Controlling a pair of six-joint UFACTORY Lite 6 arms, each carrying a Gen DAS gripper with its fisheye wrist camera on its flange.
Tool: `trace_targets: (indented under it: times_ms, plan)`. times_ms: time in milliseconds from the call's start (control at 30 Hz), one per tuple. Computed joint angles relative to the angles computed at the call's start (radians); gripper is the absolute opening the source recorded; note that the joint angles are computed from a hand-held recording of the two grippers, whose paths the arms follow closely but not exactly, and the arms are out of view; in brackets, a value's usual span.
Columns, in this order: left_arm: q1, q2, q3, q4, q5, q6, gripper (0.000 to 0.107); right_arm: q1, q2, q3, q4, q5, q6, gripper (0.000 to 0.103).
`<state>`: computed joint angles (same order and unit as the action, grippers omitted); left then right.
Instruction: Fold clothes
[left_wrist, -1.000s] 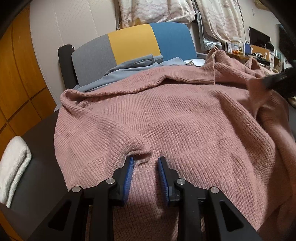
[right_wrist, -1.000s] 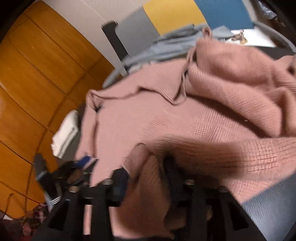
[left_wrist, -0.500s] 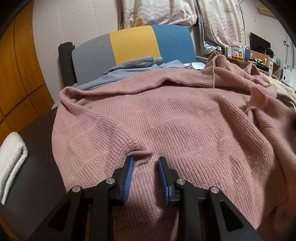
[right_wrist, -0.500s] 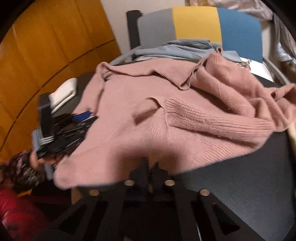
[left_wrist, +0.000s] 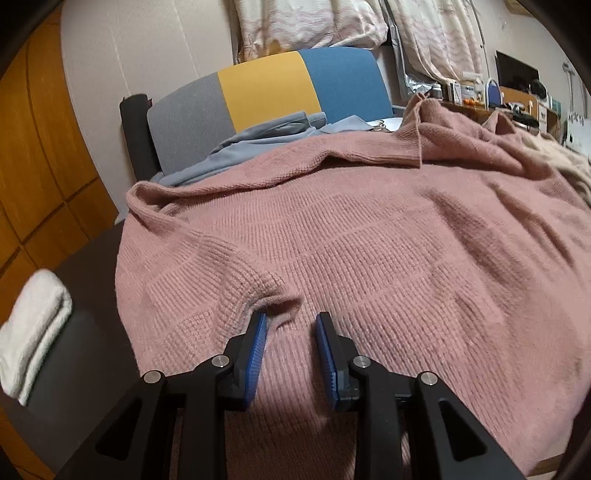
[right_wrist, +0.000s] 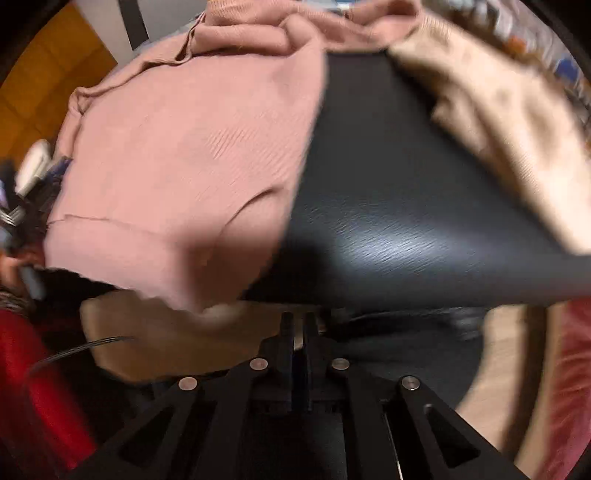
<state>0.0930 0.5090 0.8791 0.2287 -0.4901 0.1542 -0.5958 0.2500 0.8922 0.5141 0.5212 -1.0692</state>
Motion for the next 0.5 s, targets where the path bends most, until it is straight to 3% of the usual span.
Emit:
trace_targets:
  times_ms: [100,167,200,333,400,433,467,500]
  plan:
    - [0.056,-0.035,0.005,0.246,0.041,-0.261,0.027,-0.099,-0.01,0.111,0.197,0.135,-0.082,0.018]
    - [0.07,-0.029,0.023,0.303,0.054,-0.332,0.027,-0.134,0.003,0.173,0.344,0.187,-0.151,0.059]
    - [0.071,-0.026,0.028,0.301,0.057,-0.335,0.027,-0.122,0.02,0.193,0.396,0.186,-0.173,0.064]
    - [0.051,-0.045,-0.003,0.129,0.05,-0.145,0.027,0.023,0.174,0.29,0.501,0.096,-0.208,0.06]
    - [0.057,-0.045,-0.023,0.075,0.036,-0.075,0.028,0.12,0.233,0.324,0.455,0.009,-0.173,0.039]
    - [0.065,-0.047,-0.029,0.075,0.034,-0.068,0.03,0.167,0.251,0.333,0.404,-0.04,-0.136,0.021]
    - [0.074,-0.05,-0.028,0.101,0.046,-0.102,0.03,0.213,0.27,0.345,0.34,-0.084,-0.085,0.012]
    - [0.086,-0.054,-0.025,0.147,0.059,-0.154,0.03,0.239,0.251,0.331,0.296,-0.126,-0.071,0.011]
